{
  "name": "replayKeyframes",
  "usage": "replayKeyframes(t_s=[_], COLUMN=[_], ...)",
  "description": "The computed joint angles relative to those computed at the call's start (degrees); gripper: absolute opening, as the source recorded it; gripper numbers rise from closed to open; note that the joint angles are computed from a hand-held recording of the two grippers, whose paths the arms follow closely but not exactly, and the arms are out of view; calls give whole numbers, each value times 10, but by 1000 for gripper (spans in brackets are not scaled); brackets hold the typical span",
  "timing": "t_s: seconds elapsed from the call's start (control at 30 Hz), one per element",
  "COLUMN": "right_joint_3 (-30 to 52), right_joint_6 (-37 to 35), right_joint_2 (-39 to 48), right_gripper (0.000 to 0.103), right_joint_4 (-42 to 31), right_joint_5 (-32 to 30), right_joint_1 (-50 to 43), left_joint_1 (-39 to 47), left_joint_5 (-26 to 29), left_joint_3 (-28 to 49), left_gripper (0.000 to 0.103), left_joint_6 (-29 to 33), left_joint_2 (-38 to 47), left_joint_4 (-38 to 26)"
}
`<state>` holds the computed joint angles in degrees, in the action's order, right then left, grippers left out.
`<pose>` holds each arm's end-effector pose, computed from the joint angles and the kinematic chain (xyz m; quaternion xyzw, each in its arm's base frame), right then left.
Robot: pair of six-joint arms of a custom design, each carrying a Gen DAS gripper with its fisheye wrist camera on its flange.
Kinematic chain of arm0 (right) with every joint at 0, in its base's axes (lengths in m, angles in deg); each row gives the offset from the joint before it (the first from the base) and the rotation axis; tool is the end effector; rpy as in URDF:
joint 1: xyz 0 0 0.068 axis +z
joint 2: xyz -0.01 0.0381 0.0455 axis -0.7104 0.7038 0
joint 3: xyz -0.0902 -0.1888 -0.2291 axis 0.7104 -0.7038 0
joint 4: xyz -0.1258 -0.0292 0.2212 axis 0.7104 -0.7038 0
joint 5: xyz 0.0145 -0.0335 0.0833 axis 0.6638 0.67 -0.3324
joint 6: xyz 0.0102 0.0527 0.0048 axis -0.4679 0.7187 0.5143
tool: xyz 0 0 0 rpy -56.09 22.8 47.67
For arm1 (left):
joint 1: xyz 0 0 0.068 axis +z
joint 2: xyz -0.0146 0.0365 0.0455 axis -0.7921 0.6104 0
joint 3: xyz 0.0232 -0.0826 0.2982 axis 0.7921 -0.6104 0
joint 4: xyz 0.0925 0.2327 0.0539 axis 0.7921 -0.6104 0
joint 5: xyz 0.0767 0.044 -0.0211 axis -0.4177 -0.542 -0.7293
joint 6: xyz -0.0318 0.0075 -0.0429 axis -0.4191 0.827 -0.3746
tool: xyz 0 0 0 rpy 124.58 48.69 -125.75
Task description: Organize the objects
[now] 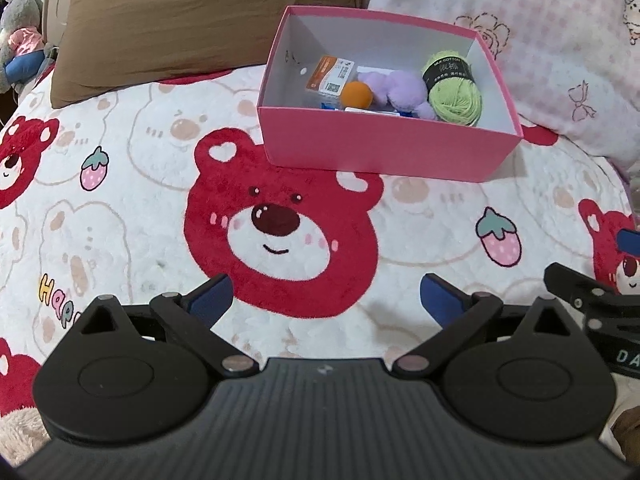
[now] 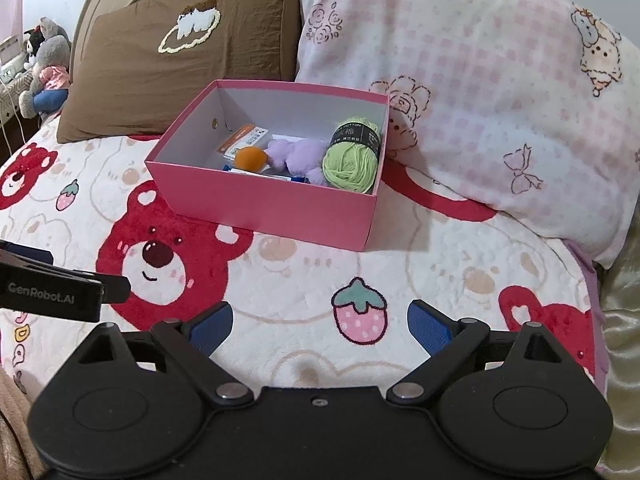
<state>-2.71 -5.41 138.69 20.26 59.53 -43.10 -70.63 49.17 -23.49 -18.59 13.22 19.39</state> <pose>0.3101 0.0102 0.2267 -0.0213 0.9409 -0.0187 0.3376 0.3028 -0.0950 0.2197 -0.0388 0.9643 -0.0243 0.2609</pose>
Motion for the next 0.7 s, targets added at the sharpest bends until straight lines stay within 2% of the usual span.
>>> replayKeyframes(t_s=[0.3,0.5,0.7], right_joint_3=[7,6,5], right_joint_6=[17,32,43], right_joint_2=[7,9,12], right_gripper=[96,96,96], right_joint_4=[-6,-3,4], right_joint_5=[10,9,18], right_joint_1=[8,7,14], left_joint_1=[0,13,12], left_joint_5=[8,32,28], left_joint_3=[-13,-22,-29], left_gripper=[101,101,101], left_joint_6=[-6,-6,-2], left_joint_2=[-16,-20,-22], left_joint_4=[11,22,29])
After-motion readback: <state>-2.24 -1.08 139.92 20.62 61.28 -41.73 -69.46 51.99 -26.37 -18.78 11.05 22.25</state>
